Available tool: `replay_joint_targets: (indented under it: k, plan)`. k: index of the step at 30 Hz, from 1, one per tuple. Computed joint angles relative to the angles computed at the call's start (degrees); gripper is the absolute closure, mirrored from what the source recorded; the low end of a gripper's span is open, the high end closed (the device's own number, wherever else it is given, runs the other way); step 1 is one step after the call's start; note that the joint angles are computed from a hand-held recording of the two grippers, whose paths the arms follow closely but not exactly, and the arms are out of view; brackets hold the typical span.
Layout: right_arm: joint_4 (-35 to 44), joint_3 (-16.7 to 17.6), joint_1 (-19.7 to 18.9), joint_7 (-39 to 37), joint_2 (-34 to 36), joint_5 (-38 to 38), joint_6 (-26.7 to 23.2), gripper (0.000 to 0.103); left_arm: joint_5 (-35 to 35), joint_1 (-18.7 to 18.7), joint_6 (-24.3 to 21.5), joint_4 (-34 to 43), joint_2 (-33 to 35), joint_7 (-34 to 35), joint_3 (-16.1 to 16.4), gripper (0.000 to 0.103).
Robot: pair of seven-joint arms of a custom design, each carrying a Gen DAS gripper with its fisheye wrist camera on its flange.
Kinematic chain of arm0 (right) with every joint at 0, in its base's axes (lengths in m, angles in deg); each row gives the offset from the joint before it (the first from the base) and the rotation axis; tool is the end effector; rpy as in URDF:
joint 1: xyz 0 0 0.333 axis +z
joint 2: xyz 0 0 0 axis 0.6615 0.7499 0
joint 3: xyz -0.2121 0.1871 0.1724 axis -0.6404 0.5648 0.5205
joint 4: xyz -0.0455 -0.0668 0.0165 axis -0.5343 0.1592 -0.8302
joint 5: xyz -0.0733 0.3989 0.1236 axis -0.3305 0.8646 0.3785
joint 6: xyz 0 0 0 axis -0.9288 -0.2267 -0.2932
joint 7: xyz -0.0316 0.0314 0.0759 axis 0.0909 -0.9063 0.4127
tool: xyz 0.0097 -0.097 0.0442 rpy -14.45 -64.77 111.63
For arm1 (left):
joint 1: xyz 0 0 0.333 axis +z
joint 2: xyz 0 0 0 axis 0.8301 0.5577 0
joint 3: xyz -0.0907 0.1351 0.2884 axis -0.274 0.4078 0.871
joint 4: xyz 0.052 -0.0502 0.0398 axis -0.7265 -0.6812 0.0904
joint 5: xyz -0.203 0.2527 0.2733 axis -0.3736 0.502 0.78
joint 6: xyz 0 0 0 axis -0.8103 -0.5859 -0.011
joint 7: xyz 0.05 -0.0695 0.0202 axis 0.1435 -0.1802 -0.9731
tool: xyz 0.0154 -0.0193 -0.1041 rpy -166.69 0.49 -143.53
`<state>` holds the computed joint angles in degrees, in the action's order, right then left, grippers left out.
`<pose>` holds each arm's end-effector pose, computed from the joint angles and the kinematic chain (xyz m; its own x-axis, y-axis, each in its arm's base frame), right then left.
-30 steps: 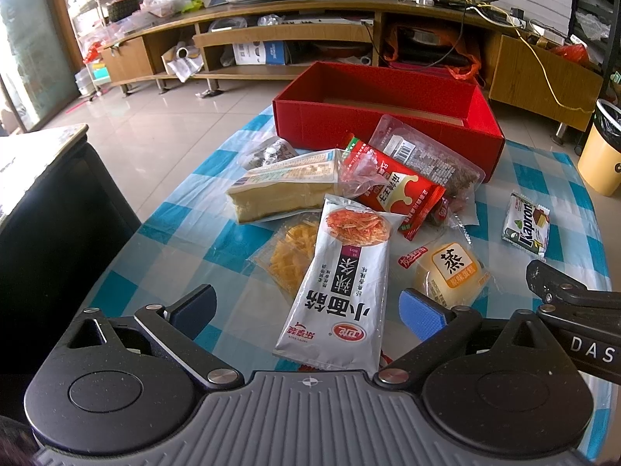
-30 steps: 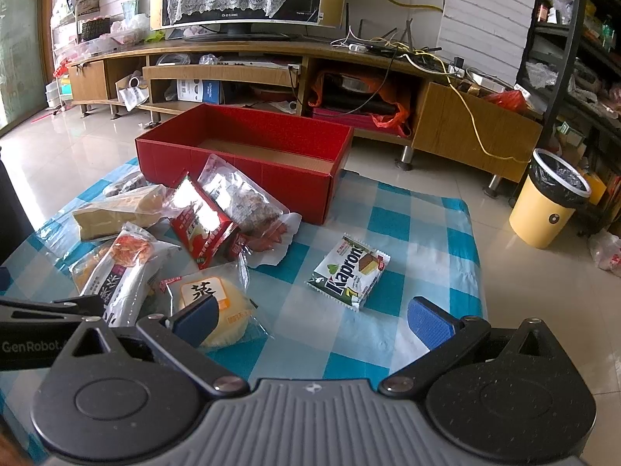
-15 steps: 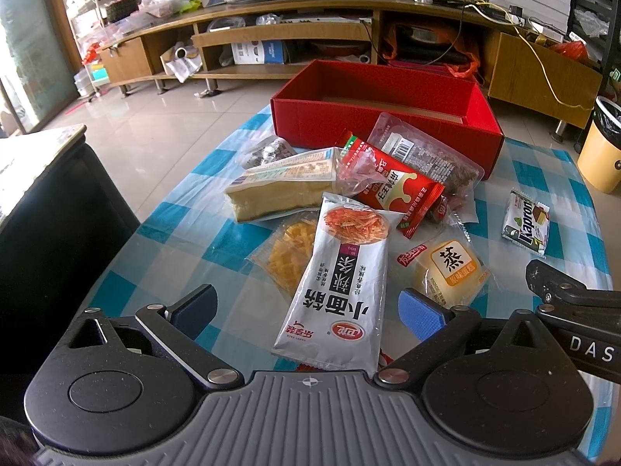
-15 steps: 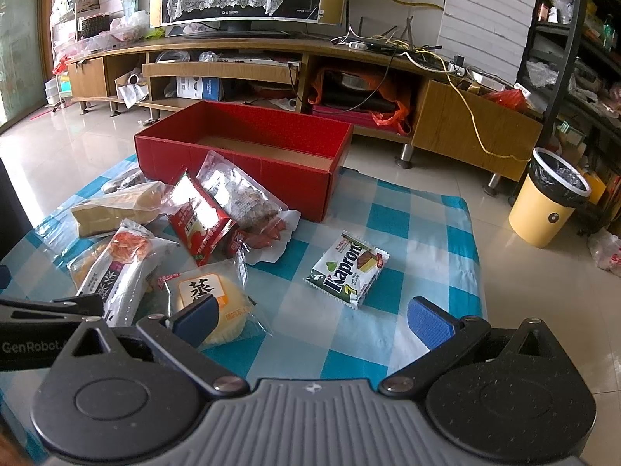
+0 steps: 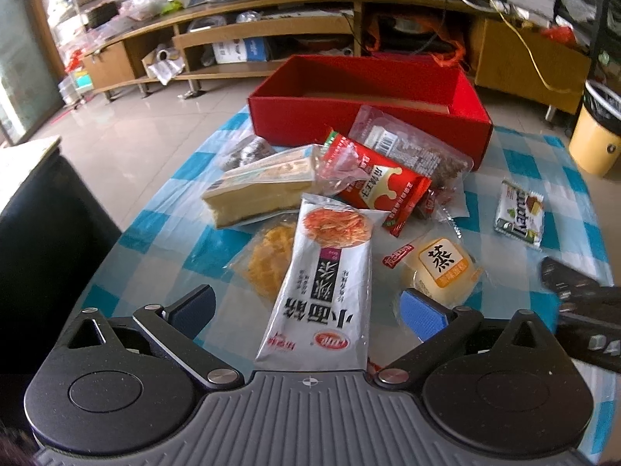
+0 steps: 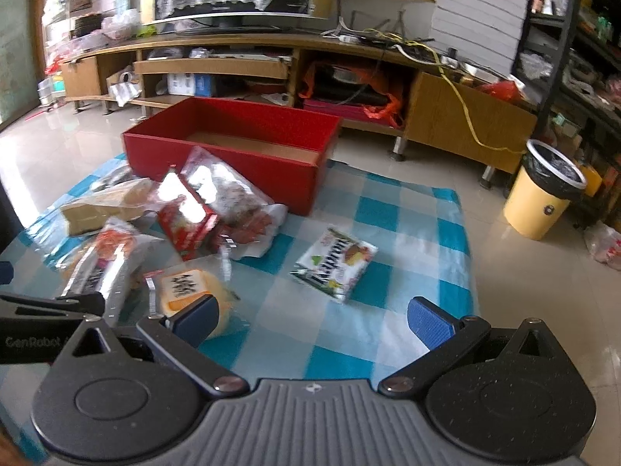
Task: Organize snacks
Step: 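Grasp the white noodle-snack bag with the left tool, then lift the white noodle-snack bag with the left tool while the right tool grasps the red Trolli bag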
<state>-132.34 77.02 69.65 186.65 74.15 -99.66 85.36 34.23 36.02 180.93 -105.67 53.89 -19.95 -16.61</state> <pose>0.6004 0.3153 0.4025 -0.3846 -0.9184 0.0929 -0.6941 0.2214 -0.6850 0.6658 -0.3308 0.4205 -0.3618 -0.9243 -0.1213 -0.7179 0.3592 -0.5963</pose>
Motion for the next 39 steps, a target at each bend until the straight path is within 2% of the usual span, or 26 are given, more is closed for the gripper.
replay_joint_targets:
  k: [4,11,13,14,16,20,23,25,29,32,39]
  plan:
    - [-1.63,0.05,-0.69,-0.11,-0.96,1.12,0.59,0.000,-4.13,1.29,-3.37,4.45,3.57,5.40,-2.47,0.002]
    - [-3.23,0.86,-1.97,-5.42,-1.21,5.82,4.66,0.000,-4.44,-1.04,-8.75,13.04,10.29,8.38,-0.88,0.002]
    - [-3.24,0.93,-2.13,-7.10,-0.99,6.84,6.63,0.000,-5.68,-0.81,-11.78,15.62,11.71,8.13,-0.61,0.013]
    - [-3.04,0.97,-2.18,-8.17,-0.72,7.51,7.49,0.000,-6.69,-0.13,-12.38,16.18,12.02,8.69,-0.98,0.015]
    - [-2.50,0.94,-2.11,-10.26,0.04,8.57,9.17,0.003,-7.93,0.86,-11.81,15.48,11.46,10.15,-1.59,0.017]
    - [-0.54,1.04,-1.50,-16.86,2.64,11.58,11.88,0.009,-6.67,0.16,-11.80,14.18,10.64,11.06,-0.78,0.023]
    - [1.58,1.15,-0.99,-22.71,5.17,14.58,14.16,0.014,-7.12,0.62,-11.15,12.97,9.48,12.00,-1.28,0.040]
    - [2.55,1.05,-0.61,-26.69,6.41,16.58,15.65,0.019,-10.32,2.55,-11.12,12.35,8.57,14.48,-3.28,0.054]
    - [5.28,0.91,0.16,-34.43,9.54,20.58,18.71,0.022,-11.09,2.88,-9.80,11.76,7.36,15.61,-2.83,0.056]
    - [7.94,0.37,1.01,-39.35,11.86,22.96,20.25,0.022,-15.32,5.33,-9.92,12.51,6.98,18.11,-4.53,0.057]
    - [18.61,-1.16,3.56,-48.24,20.13,28.45,17.42,0.022,-19.68,7.69,-8.62,12.73,6.14,19.26,-4.36,0.058]
